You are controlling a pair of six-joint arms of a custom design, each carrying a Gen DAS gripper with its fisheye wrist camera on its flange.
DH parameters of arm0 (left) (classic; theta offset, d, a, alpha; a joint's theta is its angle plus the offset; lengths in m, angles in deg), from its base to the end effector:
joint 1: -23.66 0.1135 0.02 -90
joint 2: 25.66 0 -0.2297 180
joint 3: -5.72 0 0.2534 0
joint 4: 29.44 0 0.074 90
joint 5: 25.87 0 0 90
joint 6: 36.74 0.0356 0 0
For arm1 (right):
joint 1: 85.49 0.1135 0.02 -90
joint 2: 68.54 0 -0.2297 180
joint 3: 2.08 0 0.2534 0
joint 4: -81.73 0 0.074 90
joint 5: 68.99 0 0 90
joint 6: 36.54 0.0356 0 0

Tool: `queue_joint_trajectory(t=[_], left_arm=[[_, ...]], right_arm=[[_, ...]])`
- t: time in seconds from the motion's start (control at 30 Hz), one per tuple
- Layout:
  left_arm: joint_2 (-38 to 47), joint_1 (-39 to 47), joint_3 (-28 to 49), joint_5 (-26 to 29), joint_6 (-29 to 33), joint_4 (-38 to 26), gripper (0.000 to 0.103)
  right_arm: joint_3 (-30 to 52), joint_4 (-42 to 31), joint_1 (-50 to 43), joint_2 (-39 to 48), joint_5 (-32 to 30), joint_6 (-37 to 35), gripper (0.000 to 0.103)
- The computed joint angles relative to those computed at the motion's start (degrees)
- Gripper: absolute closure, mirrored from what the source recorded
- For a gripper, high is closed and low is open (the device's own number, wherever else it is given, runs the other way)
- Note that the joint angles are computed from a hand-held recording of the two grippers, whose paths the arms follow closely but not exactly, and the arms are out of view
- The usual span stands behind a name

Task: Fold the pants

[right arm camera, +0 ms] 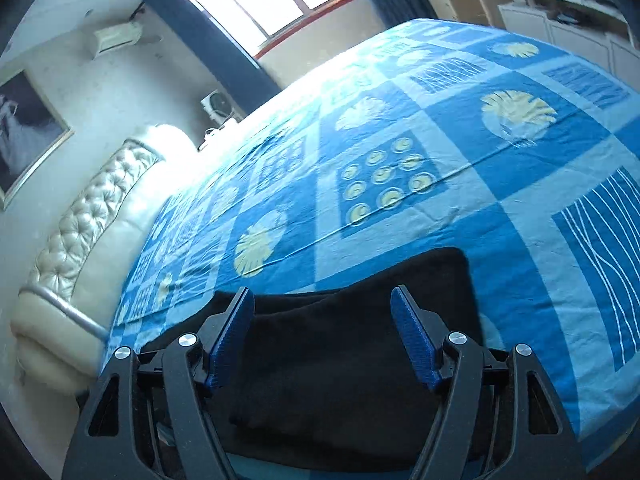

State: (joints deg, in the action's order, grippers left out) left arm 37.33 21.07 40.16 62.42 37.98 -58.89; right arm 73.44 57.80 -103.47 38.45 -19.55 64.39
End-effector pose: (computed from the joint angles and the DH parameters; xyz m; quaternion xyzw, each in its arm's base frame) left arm 0.1962 -0.0078 0.1041 -0.1103 0.9548 -0.0286 0.2745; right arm 0.3502 -0.0893 0.1177 0.1237 0.8930 0.3132 0.2988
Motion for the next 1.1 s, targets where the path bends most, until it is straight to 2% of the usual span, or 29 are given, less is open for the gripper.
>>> queue_joint_trajectory(t=[0.07,0.17,0.2,0.3,0.37,0.5,0.67,0.8,1.0,1.1], left_arm=[[0.4,-0.3,0.0,-0.1,-0.2,0.2,0.012],[0.8,-0.4,-0.1,-0.1,-0.6,0.3,0.012],[0.9,-0.3,-0.1,0.1,-0.6,0.4,0.012],[1.5,0.2,-0.1,0.7,-0.6,0.6,0.012],[2.2,0.7,0.2,1.2,-0.4,0.9,0.012],[2.8,0.9,0.3,1.6,-0.5,1.2,0.012],[1.7,0.8,-0.1,1.5,-0.3,0.7,0.012],[1.7,0.4,0.0,1.1,-0.3,0.5,0.012],[2.0,-0.1,0.1,0.7,-0.2,0.5,0.012],[2.3,0.1,0.2,0.8,0.0,0.6,0.012]], right_arm=[[7.8,-3.5,-3.3,10.0,-3.0,0.8,0.039],[14.2,-3.2,-5.7,20.5,-9.9,5.6,0.051],[15.6,-3.1,-5.6,22.7,-11.2,6.2,0.060],[17.6,-3.9,-3.8,25.9,-9.1,4.5,0.075],[17.2,-2.9,-3.0,26.3,-7.9,3.7,0.077],[16.8,-1.5,-3.3,26.9,-9.8,5.3,0.079],[13.4,-2.2,-5.8,24.7,-15.5,5.2,0.070],[7.2,-5.8,-8.2,20.8,-18.3,-1.6,0.063],[0.1,-10.4,-11.8,18.0,-20.6,-11.1,0.063],[-2.1,-7.3,-10.7,16.6,-16.1,-11.1,0.074]])
